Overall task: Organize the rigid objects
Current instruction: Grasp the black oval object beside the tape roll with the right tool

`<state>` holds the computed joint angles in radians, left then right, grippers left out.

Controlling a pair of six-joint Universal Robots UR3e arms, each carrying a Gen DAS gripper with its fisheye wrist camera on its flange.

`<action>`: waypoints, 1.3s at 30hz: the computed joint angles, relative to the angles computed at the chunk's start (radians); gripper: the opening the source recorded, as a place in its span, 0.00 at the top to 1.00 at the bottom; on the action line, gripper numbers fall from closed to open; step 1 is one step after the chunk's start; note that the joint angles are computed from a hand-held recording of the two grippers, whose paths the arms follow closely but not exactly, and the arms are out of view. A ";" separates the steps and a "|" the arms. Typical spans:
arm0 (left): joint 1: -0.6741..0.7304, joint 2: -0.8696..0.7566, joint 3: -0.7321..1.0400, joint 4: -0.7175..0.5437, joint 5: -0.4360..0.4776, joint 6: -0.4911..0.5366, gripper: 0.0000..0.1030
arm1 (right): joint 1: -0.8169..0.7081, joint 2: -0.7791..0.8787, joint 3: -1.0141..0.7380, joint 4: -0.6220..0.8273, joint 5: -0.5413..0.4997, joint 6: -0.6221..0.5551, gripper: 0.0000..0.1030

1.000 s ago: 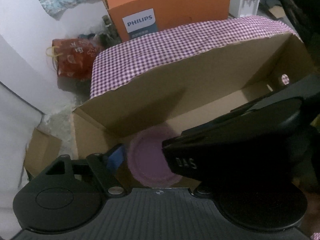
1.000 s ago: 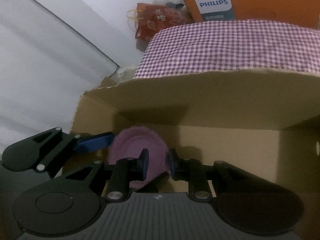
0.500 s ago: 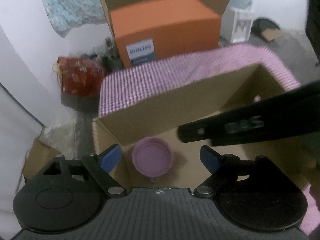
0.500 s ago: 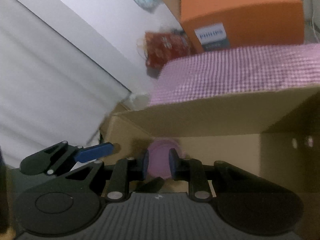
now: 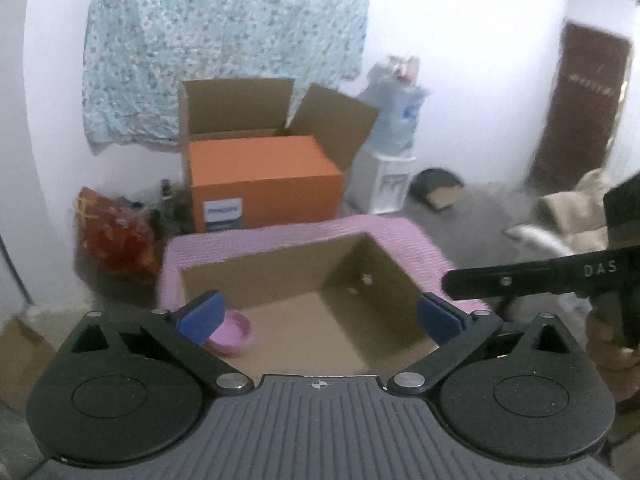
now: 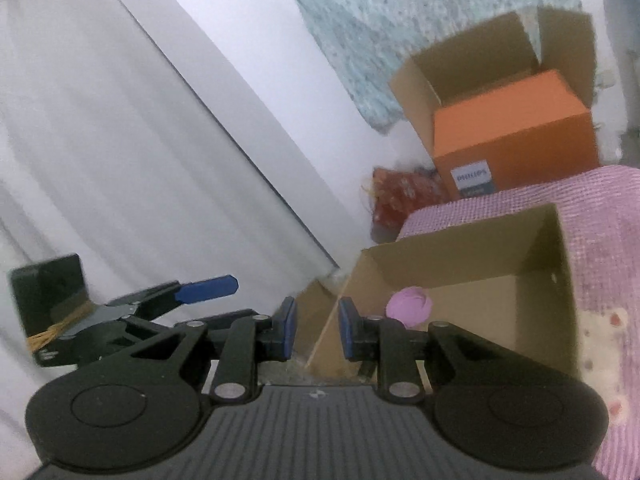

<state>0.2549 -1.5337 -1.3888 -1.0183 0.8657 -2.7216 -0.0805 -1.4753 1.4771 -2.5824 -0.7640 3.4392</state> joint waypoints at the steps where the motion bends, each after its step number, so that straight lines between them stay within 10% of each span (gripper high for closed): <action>1: 0.021 0.046 -0.056 -0.009 -0.030 0.012 0.00 | -0.025 -0.078 0.103 -0.036 0.018 0.003 0.77; 7: 0.095 0.241 -0.365 -0.030 -0.141 0.067 0.00 | -0.193 -0.449 0.539 -0.045 0.110 0.019 0.76; 15: -0.137 0.225 -0.659 0.325 0.113 -0.059 0.00 | -0.332 -0.717 0.884 0.207 0.175 -0.073 0.76; 23: -0.389 0.007 -0.714 0.590 0.287 -0.110 0.16 | -0.208 -0.555 0.956 -0.003 -0.041 0.012 0.76; 31: -0.426 -0.072 -0.663 0.543 0.318 -0.112 0.42 | -0.117 -0.344 0.930 -0.210 -0.182 0.070 0.76; 39: -0.416 -0.112 -0.622 0.478 0.275 -0.118 0.45 | -0.036 -0.120 0.867 -0.370 -0.235 0.107 0.76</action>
<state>-0.1611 -1.6455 -2.0112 -0.5405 1.1402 -2.8394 -0.1162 -1.5954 2.3445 -2.9526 -0.9993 3.5461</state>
